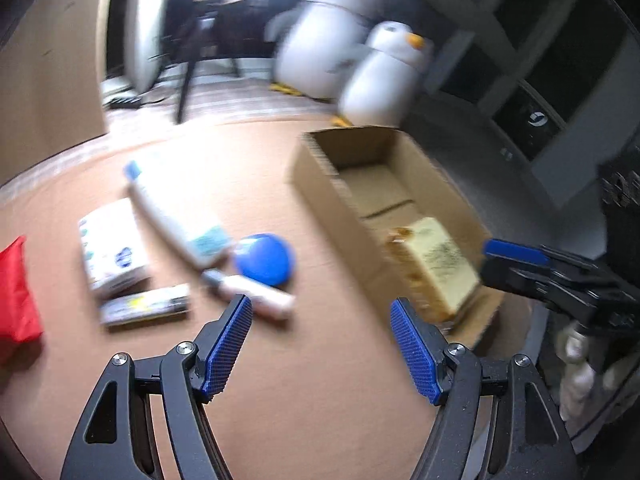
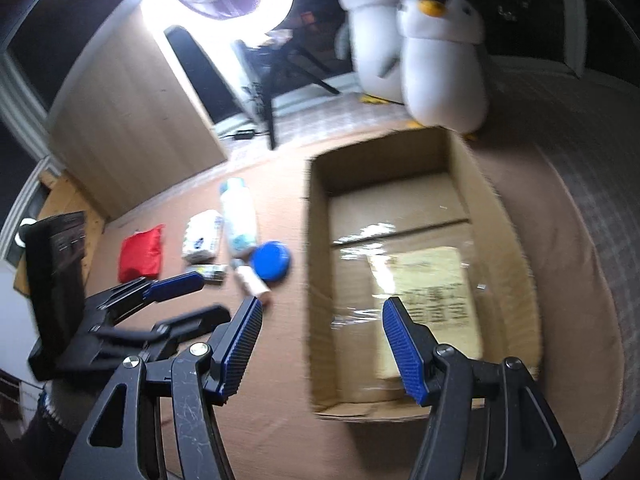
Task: Organize objects
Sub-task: 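Open the left tool to drop the toast into the box, then grasp the patterned lighter with the left tool while the right tool approaches the pink bottle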
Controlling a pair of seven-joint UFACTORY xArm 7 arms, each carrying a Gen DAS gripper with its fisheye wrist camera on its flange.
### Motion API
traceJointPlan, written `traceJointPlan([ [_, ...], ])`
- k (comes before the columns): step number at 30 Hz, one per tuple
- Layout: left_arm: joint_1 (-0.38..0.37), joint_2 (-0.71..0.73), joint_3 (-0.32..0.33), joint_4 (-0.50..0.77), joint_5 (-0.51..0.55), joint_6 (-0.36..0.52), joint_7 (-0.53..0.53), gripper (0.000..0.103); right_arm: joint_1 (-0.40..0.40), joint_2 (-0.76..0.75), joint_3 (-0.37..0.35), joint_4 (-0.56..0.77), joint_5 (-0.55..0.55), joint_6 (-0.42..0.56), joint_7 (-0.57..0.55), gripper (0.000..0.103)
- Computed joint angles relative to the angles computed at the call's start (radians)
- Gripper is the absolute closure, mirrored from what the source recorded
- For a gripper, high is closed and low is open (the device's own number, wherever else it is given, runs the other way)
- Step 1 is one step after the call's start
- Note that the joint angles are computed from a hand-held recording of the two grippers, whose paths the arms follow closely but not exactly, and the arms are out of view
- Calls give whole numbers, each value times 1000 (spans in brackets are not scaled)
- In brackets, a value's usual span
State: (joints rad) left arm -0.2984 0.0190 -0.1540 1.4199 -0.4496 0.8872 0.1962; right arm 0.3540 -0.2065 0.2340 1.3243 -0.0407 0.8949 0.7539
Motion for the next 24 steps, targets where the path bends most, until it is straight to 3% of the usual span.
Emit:
traceJointPlan([
  [8,66,-11,50,-37,37,20,59,28,54,124,41,134,-93,-5,15,44],
  [16,99,35,51,-7,72,71,149,29,119,222,25,219,-119,8,51,44],
  [24,109,133,35,87,68,120,190,44,139,256,0,230,-66,1,80,44],
])
